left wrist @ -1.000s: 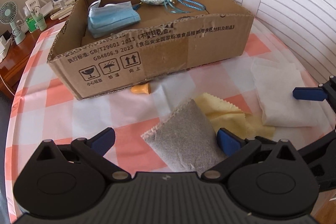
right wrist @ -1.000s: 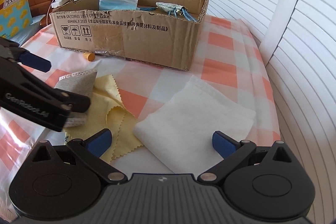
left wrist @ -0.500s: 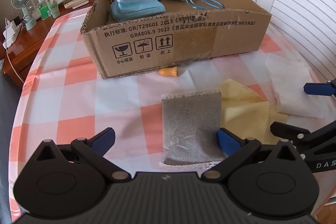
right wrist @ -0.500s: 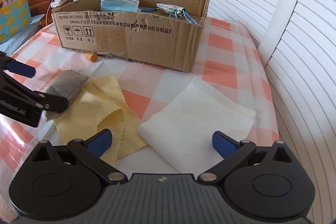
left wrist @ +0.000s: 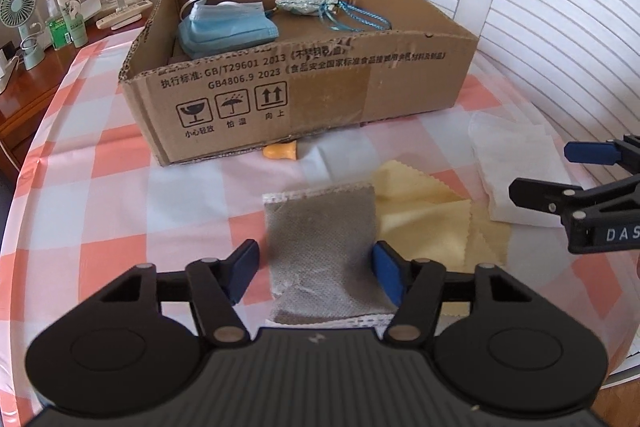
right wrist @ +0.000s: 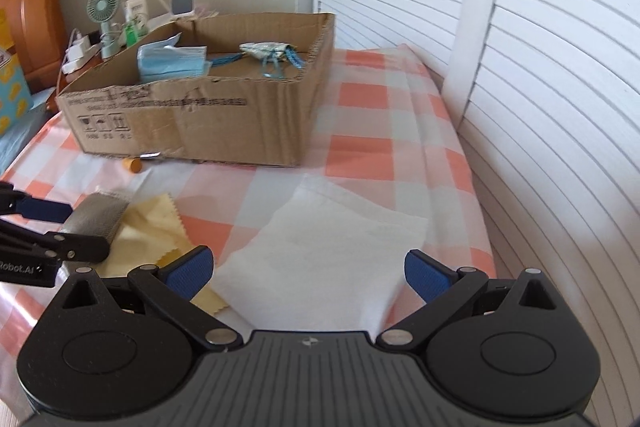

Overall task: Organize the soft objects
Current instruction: 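Close left tool on the second grey pad while right tool closes on the white tissue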

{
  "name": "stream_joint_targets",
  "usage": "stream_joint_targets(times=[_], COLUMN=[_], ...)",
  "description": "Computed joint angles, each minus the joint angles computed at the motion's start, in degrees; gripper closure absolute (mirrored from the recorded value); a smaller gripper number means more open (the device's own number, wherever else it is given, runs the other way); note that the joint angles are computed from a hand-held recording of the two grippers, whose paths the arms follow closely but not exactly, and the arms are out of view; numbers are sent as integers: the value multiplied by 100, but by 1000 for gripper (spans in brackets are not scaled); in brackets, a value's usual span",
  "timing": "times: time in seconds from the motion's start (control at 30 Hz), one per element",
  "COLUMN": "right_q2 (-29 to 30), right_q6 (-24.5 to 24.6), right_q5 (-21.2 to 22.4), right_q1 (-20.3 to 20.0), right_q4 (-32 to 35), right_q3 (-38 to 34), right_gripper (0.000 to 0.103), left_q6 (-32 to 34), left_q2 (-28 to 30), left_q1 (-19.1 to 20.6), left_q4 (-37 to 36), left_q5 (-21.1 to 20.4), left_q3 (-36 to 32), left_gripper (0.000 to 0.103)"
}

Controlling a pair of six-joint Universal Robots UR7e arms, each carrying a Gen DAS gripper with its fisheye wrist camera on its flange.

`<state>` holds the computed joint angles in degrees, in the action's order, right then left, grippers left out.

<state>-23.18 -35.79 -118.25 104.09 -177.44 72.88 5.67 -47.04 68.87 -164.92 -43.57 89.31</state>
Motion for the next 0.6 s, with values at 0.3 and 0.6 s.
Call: stream_joint_targets(times=[0.3, 0.6], right_q2=[87, 502], right_q6=[564, 315], right_q5=[-100, -183], right_q1=[-96, 22], right_q4=[406, 519], right_q3=[-234, -727], right_gripper=[0, 0], left_q6=[-2, -30], left_q2=[-21, 7], left_q1=[-66, -9], left_q4=[-403, -401], left_q5=[198, 132], left_q3=[100, 74], left_gripper=[58, 55])
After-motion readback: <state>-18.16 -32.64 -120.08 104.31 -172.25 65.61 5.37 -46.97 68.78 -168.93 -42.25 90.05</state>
